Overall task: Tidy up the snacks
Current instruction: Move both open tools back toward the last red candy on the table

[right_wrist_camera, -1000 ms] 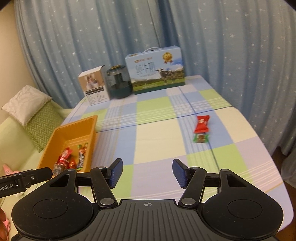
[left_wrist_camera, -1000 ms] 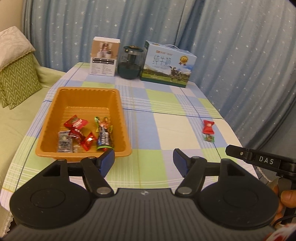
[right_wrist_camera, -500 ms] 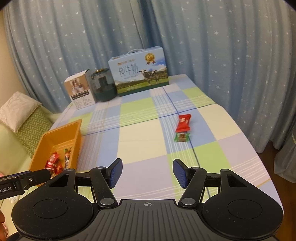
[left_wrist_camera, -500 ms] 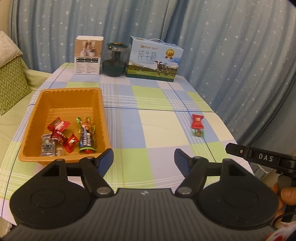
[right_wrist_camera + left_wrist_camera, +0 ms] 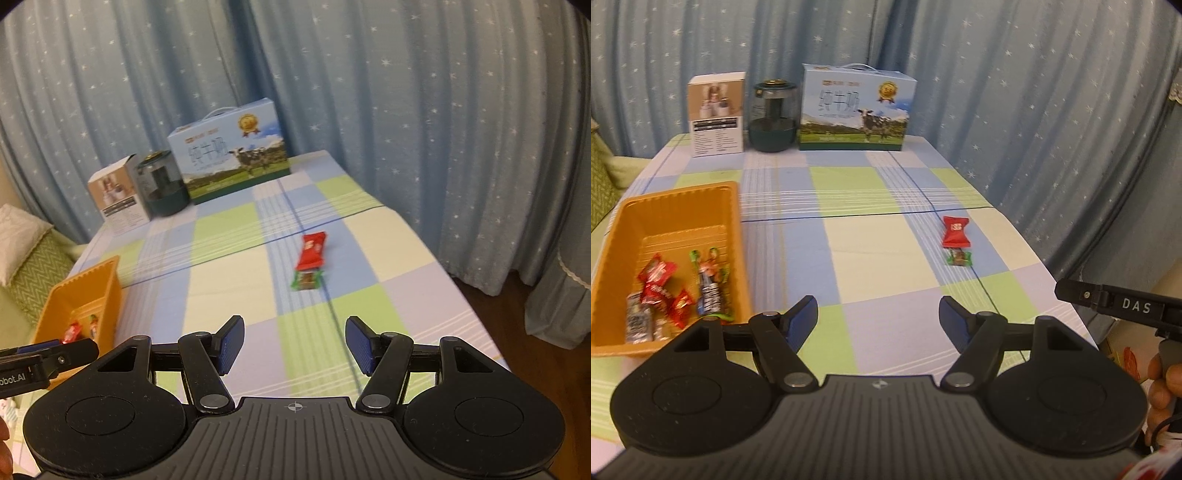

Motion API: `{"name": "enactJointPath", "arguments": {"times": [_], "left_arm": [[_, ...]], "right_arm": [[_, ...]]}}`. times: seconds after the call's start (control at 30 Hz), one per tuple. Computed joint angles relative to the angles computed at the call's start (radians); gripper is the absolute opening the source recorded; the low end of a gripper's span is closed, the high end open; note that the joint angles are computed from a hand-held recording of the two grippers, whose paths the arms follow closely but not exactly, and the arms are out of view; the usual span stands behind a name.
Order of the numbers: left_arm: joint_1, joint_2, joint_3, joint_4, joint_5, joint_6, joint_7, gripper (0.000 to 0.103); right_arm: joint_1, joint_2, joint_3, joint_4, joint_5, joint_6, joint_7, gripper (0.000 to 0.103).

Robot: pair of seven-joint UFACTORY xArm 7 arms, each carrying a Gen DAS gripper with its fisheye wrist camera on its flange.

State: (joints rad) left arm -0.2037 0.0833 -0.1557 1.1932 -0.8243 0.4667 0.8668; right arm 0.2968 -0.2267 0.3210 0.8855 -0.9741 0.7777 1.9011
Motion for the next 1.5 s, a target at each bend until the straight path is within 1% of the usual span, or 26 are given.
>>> {"name": "enactJointPath", "arguments": {"times": [0.17,0.23,0.43,0.57,0.7,0.93,1.07,1.2,1.27,1.33,1.4,1.5], "left_arm": [[-0.017,0.059,-0.024,0.049,0.026,0.0,-0.016,0.069],[-0.021,0.087,-0.035,0.075,0.045,0.008,-0.037,0.069],[-0.035,0.177,-0.075,0.146,0.103,-0.011,-0.095,0.069],[-0.044,0.238,-0.101,0.191,0.141,-0.036,-0.141,0.07],[-0.053,0.31,-0.128,0.244,0.186,-0.056,-0.183,0.07],[-0.064,0.441,-0.186,0.339,0.256,-0.113,-0.22,0.07],[-0.08,0.52,-0.208,0.405,0.303,-0.139,-0.248,0.07],[-0.097,0.6,-0.228,0.481,0.351,-0.156,-0.278,0.068],[-0.103,0.633,-0.241,0.51,0.37,-0.171,-0.285,0.065],[-0.115,0.665,-0.248,0.538,0.395,-0.187,-0.288,0.059],[-0.133,0.685,-0.244,0.551,0.426,-0.209,-0.299,0.056],[-0.153,0.716,-0.244,0.576,0.466,-0.229,-0.316,0.053]], "right_arm": [[-0.018,-0.037,-0.017,-0.045,0.019,-0.018,-0.029,0.061],[-0.032,-0.05,-0.021,-0.064,0.022,-0.033,-0.043,0.061],[-0.084,-0.068,-0.034,-0.114,0.016,-0.083,-0.076,0.061],[-0.125,-0.059,-0.049,-0.143,-0.012,-0.141,-0.084,0.061],[-0.166,-0.031,-0.066,-0.157,-0.074,-0.21,-0.072,0.061],[-0.214,0.032,-0.113,-0.154,-0.199,-0.303,-0.001,0.061],[-0.221,0.064,-0.14,-0.14,-0.264,-0.31,0.045,0.061],[-0.219,0.087,-0.168,-0.134,-0.301,-0.311,0.079,0.061],[-0.22,0.095,-0.18,-0.136,-0.318,-0.317,0.097,0.061],[-0.222,0.1,-0.189,-0.138,-0.352,-0.323,0.137,0.061],[-0.223,0.105,-0.197,-0.139,-0.384,-0.323,0.168,0.061],[-0.221,0.121,-0.209,-0.132,-0.405,-0.325,0.183,0.061]]}}
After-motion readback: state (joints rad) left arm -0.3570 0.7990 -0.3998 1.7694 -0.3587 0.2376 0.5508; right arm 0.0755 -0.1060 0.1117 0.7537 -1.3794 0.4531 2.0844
